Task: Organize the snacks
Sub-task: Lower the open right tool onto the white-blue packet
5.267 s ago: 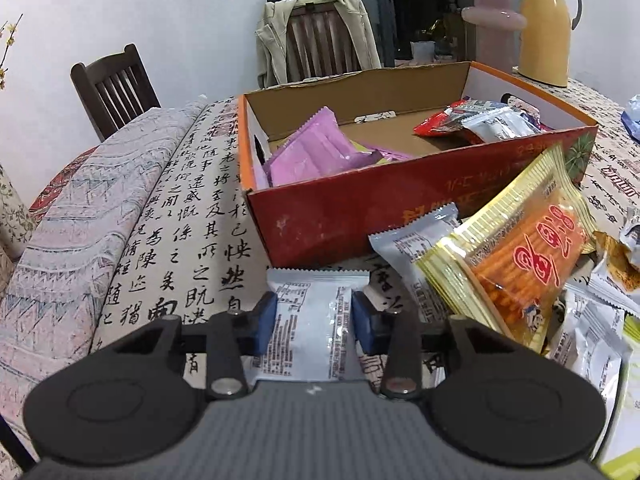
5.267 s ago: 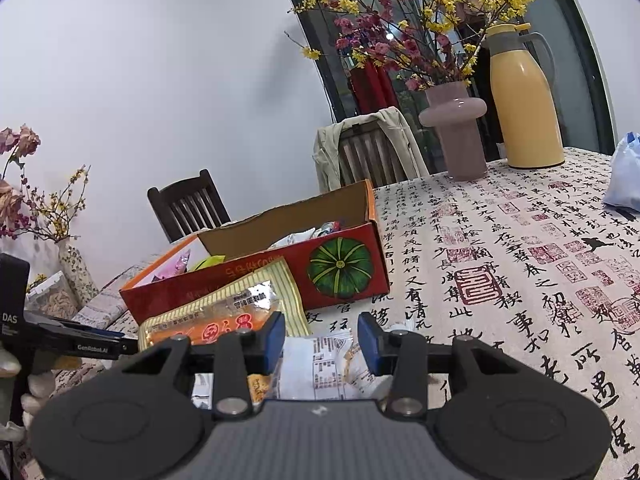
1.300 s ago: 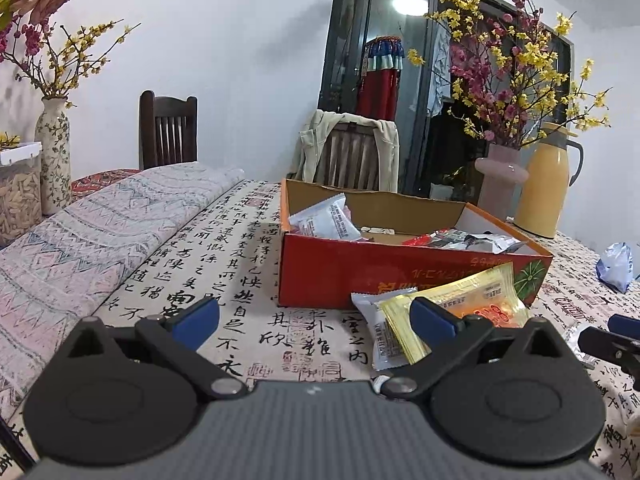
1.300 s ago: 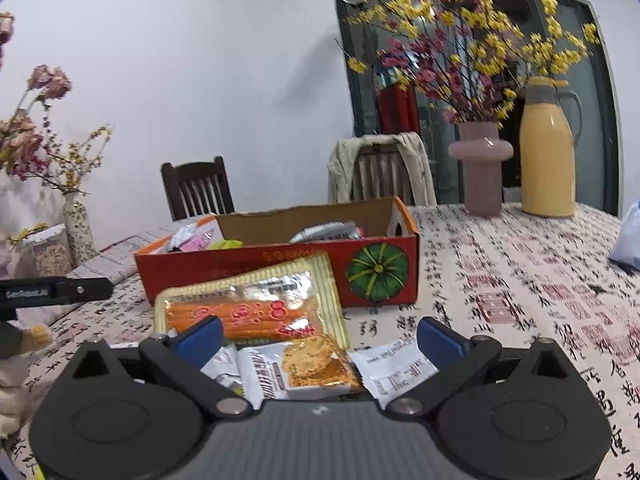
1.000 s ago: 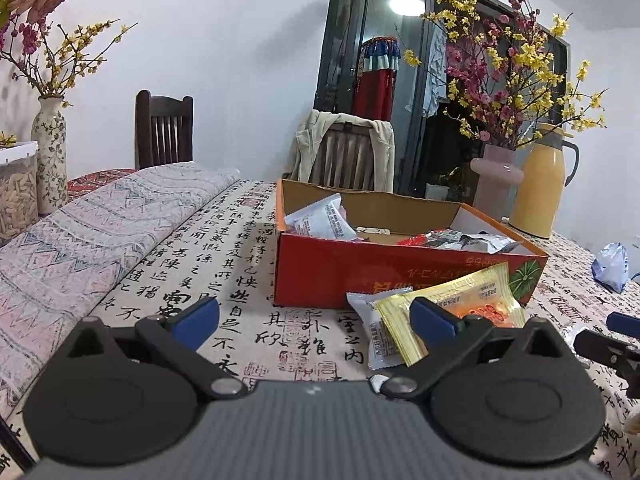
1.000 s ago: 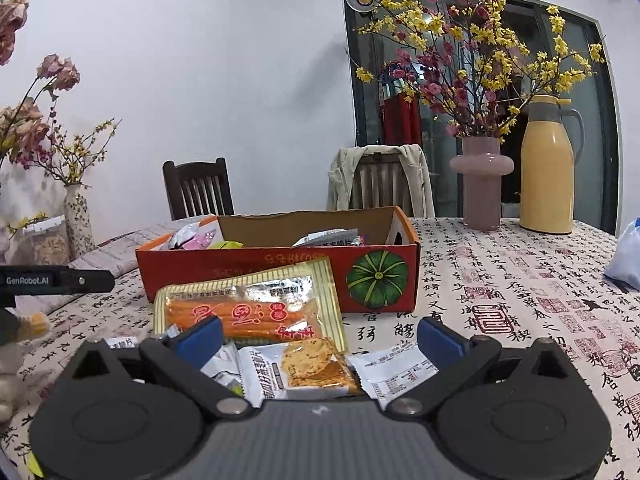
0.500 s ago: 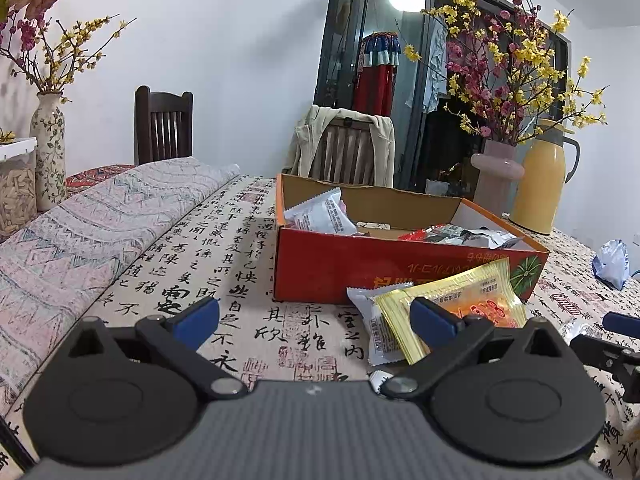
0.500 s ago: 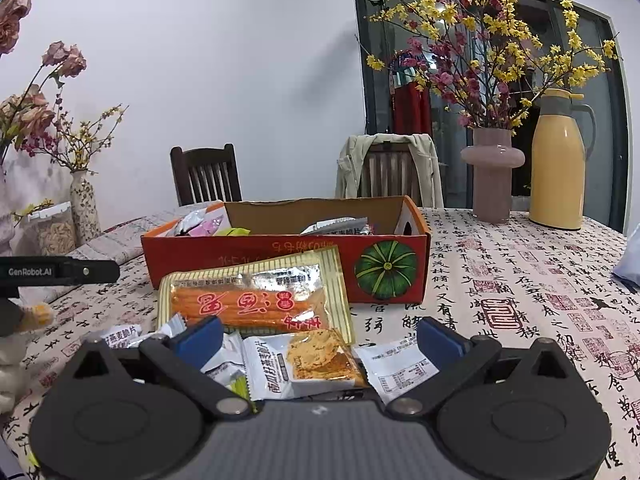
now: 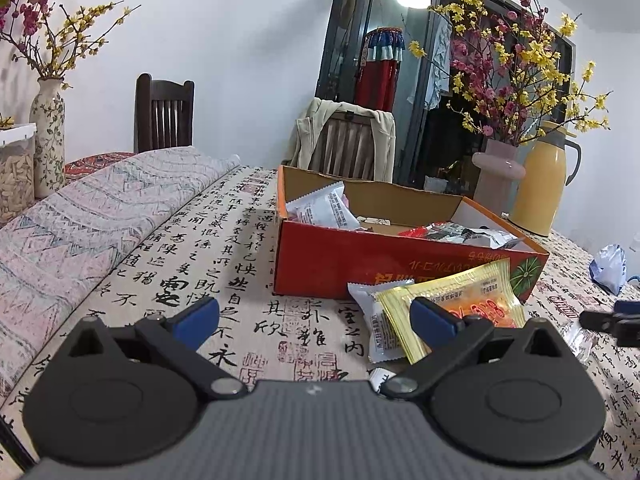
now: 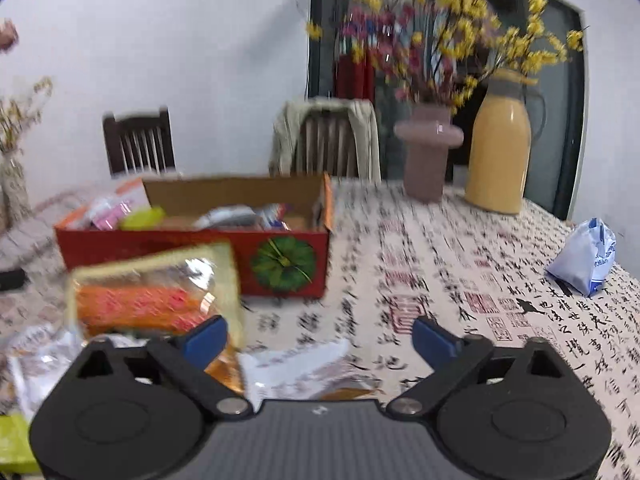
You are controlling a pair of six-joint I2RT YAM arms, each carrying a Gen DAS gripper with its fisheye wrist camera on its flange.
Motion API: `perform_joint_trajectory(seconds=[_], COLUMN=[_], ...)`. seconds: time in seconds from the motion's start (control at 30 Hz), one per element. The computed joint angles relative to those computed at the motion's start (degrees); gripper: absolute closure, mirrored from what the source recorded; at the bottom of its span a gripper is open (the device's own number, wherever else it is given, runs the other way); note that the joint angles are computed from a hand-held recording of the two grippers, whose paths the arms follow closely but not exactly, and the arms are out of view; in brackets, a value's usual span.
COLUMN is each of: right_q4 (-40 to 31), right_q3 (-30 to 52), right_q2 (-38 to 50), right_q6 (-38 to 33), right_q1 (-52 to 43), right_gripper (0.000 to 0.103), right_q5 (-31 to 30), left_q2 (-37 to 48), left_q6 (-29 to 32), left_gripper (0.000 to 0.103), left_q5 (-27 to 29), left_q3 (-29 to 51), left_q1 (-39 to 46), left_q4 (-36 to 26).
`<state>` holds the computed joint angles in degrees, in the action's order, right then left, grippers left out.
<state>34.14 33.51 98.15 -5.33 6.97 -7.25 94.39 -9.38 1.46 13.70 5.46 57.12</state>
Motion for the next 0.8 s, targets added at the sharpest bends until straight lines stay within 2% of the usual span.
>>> perform_joint_trajectory(seconds=[0.1,0.23,0.43,0.67,0.8], right_q4=[-8.2,-12.5,-8.6,-6.5,-2.9], right_q3=[5.6,9.0,7.5,5.4,2.7], right_q2=[2.9,6.1,7.9,6.4,5.4], right_q6=[-2.1,-3.0,-2.7,-2.6,-2.0], right_q1=[-0.7,-0.8,0.0,-0.5,-0.4], right_gripper=[0.025,0.032,0.033,0.052,0.062], right_q5=[-2.4,-5.2,-4.5,-5.1,-4.0], left_q2=[-0.1,-0.1,0.0,0.3,0.3], left_q6=[-0.3,-0.3,-0.4,-0.6,-0.9], left_gripper=[0.0,0.0,0.0,0.0,0.0], left_q5=[0.1,0.1,0.1,0.5,0.9], left_q3=[0.1,0.3,0.5,0.8,1.1], left_q1=[0.1,0.2,0.2,0.4,0.7], left_q4=[-0.5,-0.8,-1.0,-1.5,-2.3])
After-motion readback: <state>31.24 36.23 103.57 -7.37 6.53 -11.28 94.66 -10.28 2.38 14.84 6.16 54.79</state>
